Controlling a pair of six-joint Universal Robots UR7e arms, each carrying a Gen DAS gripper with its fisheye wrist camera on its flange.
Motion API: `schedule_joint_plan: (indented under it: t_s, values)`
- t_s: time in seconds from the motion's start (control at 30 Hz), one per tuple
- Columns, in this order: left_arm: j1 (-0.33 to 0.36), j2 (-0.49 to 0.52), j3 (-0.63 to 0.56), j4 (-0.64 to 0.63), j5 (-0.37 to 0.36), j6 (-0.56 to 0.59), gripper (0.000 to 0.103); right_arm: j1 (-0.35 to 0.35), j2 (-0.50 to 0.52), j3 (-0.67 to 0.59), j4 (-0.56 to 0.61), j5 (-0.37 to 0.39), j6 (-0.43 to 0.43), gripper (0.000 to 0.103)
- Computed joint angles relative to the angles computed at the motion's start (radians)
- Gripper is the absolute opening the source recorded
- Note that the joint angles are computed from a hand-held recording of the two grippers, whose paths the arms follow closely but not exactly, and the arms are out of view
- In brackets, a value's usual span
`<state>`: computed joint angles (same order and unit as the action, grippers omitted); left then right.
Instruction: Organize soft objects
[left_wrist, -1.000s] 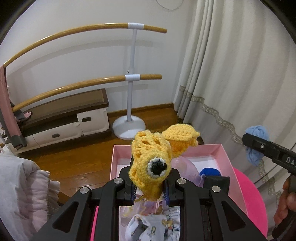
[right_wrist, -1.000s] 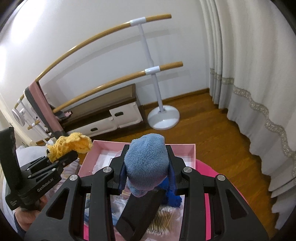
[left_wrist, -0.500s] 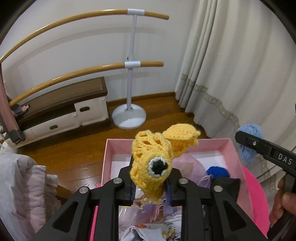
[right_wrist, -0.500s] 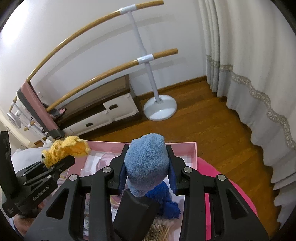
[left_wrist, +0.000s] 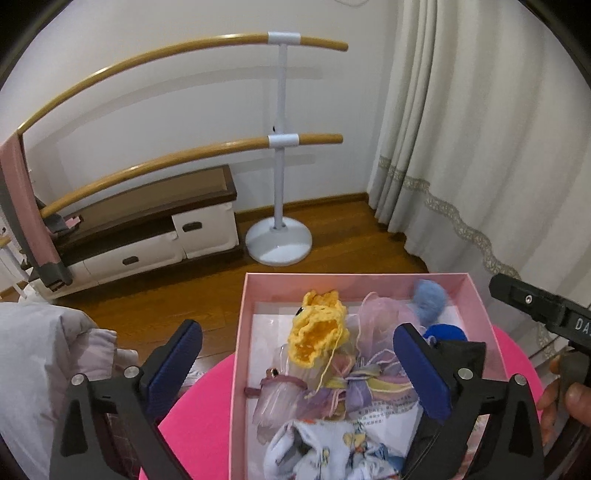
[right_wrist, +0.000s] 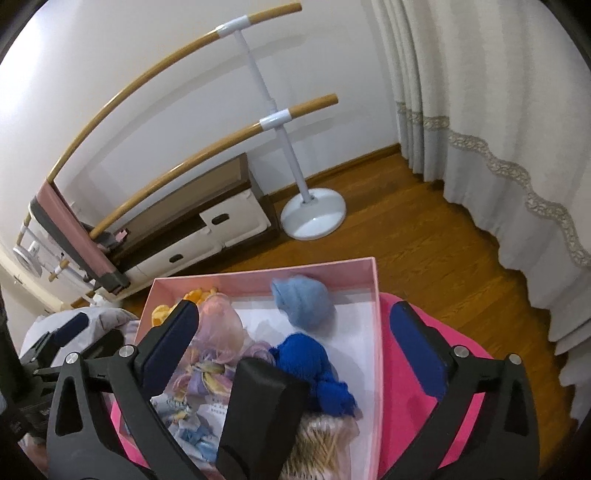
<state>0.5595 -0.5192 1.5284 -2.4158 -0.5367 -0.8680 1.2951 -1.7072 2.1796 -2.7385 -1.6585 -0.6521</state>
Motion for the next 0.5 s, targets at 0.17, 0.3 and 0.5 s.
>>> schedule_joint_plan:
  t_s: [0.17, 0.3, 0.5]
  values:
    - [-0.083, -0.023, 0.064, 0.073, 0.068, -0.107, 0.103, -0.015, -0.111, 0.068, -0.013, 0.028, -0.022, 0.103]
    - [-0.169, -0.055, 0.147, 0.132, 0.096, -0.233, 0.103, -0.034, -0.245, 0.131, 0.011, 0.083, -0.045, 0.103]
    - [-0.300, -0.112, 0.267, 0.212, 0.096, -0.419, 0.103, -0.078, -0.474, 0.210, 0.100, 0.177, -0.093, 0.103]
